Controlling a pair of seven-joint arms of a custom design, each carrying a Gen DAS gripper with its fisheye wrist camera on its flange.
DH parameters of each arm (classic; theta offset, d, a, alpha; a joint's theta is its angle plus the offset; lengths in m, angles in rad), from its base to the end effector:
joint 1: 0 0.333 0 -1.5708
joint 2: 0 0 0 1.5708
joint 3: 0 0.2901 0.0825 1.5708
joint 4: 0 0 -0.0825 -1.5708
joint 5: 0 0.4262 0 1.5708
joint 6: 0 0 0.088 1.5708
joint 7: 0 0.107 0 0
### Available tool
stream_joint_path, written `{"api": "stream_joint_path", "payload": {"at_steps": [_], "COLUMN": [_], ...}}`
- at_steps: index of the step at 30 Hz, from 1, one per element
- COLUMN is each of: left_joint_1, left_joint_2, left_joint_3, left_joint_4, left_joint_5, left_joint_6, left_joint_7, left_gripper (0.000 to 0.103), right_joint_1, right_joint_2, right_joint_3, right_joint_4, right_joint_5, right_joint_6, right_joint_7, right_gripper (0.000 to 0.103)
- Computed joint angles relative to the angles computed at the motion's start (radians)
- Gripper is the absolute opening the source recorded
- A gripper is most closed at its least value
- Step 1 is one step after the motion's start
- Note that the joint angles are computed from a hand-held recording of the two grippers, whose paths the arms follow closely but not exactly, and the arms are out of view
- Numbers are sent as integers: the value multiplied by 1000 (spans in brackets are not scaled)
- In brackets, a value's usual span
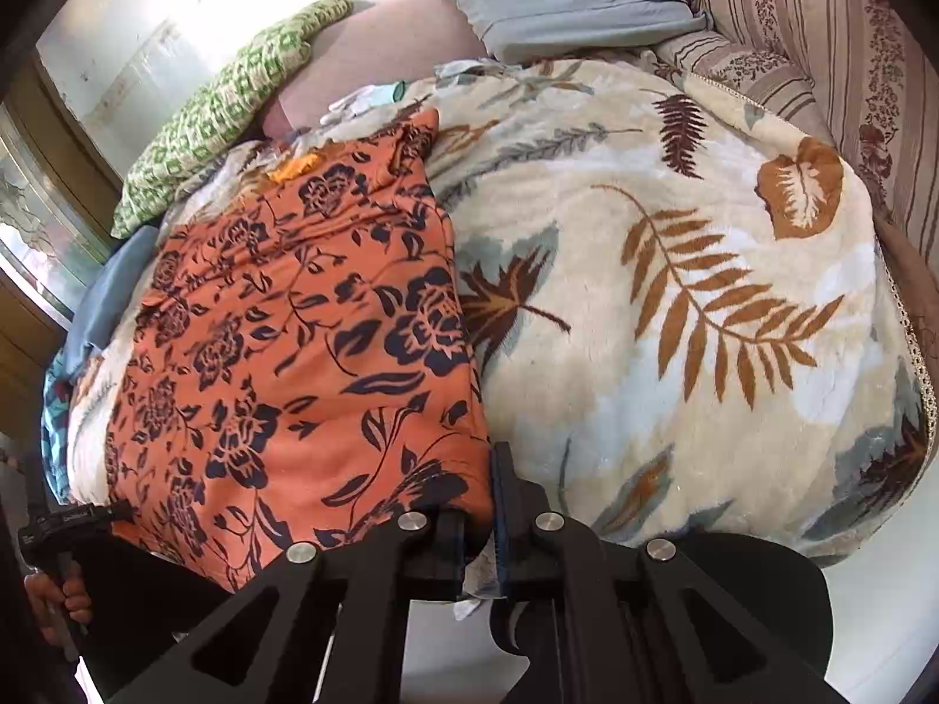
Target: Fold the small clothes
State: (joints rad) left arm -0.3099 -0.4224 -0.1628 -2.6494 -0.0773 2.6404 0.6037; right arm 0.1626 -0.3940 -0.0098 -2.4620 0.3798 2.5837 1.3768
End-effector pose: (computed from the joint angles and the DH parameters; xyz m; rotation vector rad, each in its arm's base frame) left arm 0.4194 -0.2077 0.3718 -2.6500 1.4753 -0.6271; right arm 0.5026 0.0706 0.4509 -1.8900 1.7521 -0.2259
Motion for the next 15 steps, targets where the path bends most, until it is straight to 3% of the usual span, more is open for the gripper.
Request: {"api": "stream_joint_path", "payload": {"at_steps": [10,15], "left_joint_1": [-92,-114], "left_joint_2": [-155,-173], "left_joint_3": [149,201], "left_joint_4": [-104,-56], "left_joint_5": [-183,-211], "left_joint_6": [164,221], "left_joint_7": [218,291], "left_gripper": [7,7], "right_joint_1": [48,55], "right_joint_2": [-7,31], "right_joint_3": [-84,-99], "right_joint_4": [36,91], "right_joint_5": [262,370], "right_joint_6": [2,-12], "right_joint_7": [-107,-143], "right_gripper": [7,7]}}
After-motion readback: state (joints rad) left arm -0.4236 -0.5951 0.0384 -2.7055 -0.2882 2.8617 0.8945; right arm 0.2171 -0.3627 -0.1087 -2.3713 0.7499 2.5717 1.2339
